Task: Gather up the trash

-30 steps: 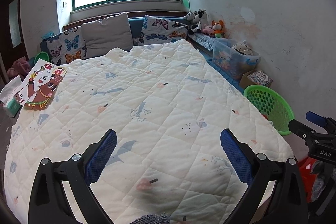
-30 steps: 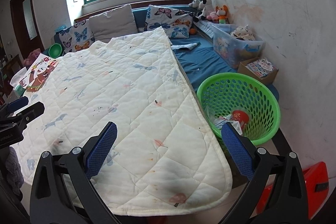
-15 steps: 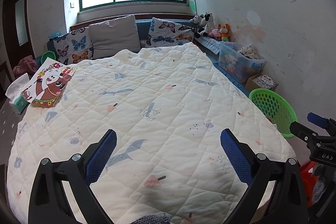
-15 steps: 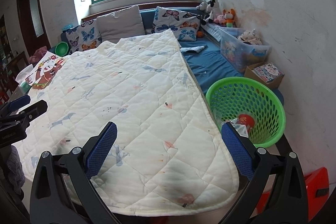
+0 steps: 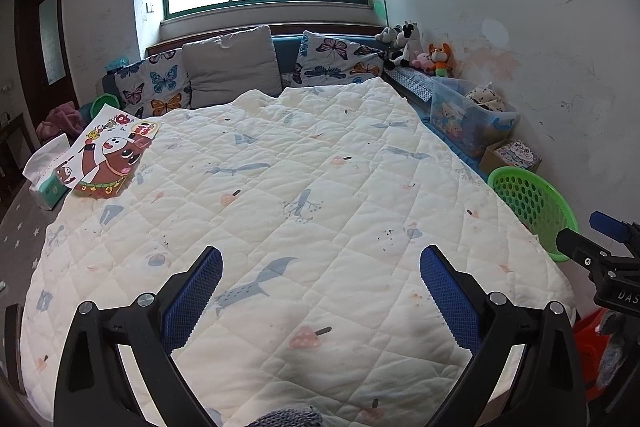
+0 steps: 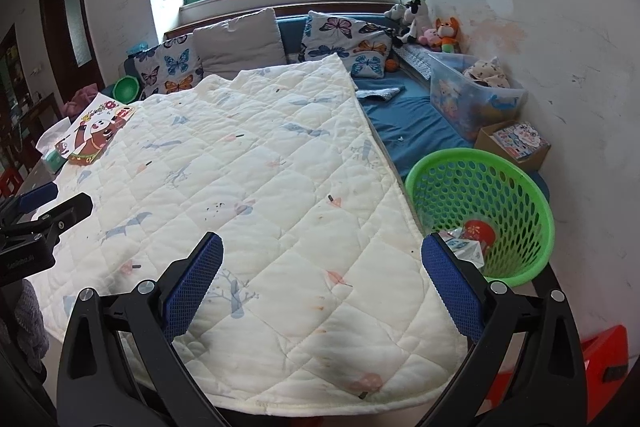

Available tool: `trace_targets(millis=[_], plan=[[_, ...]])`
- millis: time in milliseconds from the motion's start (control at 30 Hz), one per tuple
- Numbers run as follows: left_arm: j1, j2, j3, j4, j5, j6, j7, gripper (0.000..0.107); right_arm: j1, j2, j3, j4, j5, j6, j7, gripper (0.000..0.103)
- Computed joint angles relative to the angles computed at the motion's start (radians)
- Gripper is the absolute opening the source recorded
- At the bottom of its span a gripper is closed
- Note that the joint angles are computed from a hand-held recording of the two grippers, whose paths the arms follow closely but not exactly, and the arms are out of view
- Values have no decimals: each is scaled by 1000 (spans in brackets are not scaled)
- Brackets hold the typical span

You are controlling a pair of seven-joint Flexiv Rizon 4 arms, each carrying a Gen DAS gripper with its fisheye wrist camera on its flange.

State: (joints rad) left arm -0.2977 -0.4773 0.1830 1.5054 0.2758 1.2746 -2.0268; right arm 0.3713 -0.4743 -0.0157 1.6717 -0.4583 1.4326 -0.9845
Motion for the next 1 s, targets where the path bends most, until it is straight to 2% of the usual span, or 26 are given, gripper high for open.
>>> trace_targets(millis=[1000], plan=[[6,-1,-2,5,-1,-12,-24,96,-7,-17,20,-17,33,-12,-37,99]])
